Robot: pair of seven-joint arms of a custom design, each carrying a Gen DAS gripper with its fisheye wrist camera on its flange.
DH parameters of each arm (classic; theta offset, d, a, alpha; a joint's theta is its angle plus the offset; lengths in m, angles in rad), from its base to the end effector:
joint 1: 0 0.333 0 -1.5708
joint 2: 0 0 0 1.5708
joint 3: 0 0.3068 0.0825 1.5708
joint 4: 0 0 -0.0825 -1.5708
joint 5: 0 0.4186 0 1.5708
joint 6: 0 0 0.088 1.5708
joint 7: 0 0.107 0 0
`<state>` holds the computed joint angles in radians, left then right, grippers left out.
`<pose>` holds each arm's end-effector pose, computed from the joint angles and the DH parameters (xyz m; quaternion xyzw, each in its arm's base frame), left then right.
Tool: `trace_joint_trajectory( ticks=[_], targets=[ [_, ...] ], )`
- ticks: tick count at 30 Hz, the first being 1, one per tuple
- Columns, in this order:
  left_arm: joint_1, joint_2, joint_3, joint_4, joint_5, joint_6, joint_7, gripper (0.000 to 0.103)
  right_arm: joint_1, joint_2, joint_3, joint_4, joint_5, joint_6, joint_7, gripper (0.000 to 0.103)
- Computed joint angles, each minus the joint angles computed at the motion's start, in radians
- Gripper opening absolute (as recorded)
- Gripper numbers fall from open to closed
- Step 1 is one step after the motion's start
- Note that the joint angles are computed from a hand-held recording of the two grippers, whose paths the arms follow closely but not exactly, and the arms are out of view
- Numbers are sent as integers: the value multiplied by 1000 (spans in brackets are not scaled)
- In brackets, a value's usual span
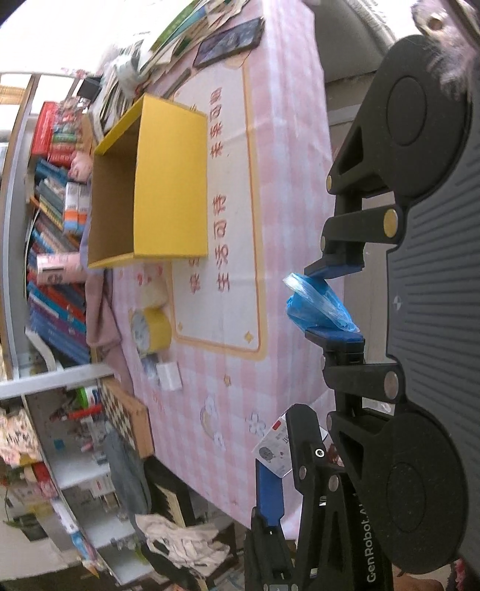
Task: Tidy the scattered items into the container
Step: 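Carry the pouch in the right tool while the left tool carries the medicine box toward the yellow box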
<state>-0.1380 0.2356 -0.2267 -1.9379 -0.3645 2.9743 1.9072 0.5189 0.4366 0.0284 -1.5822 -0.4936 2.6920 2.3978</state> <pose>0.6457 -0.2103 0.4302 -0.5296 0.7476 -0.3580 0.1800 0.6352 0.4015 0.4372 -0.6868 0.6301 -0.1985 0.3031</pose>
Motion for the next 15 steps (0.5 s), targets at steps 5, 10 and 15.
trace_joint_trajectory(
  ticks=[5, 10, 15],
  targets=[
    [12, 34, -36, 49, -39, -27, 70, 53, 7, -37, -23, -44, -37, -19, 68, 27],
    [11, 68, -52, 98, -64, -45, 117, 53, -3, -65, -26, -73, -75, -37, 116, 27],
    [4, 101, -59, 145, -73, -72, 146, 53, -21, -82, -19, -92, -88, -52, 139, 27]
  ],
)
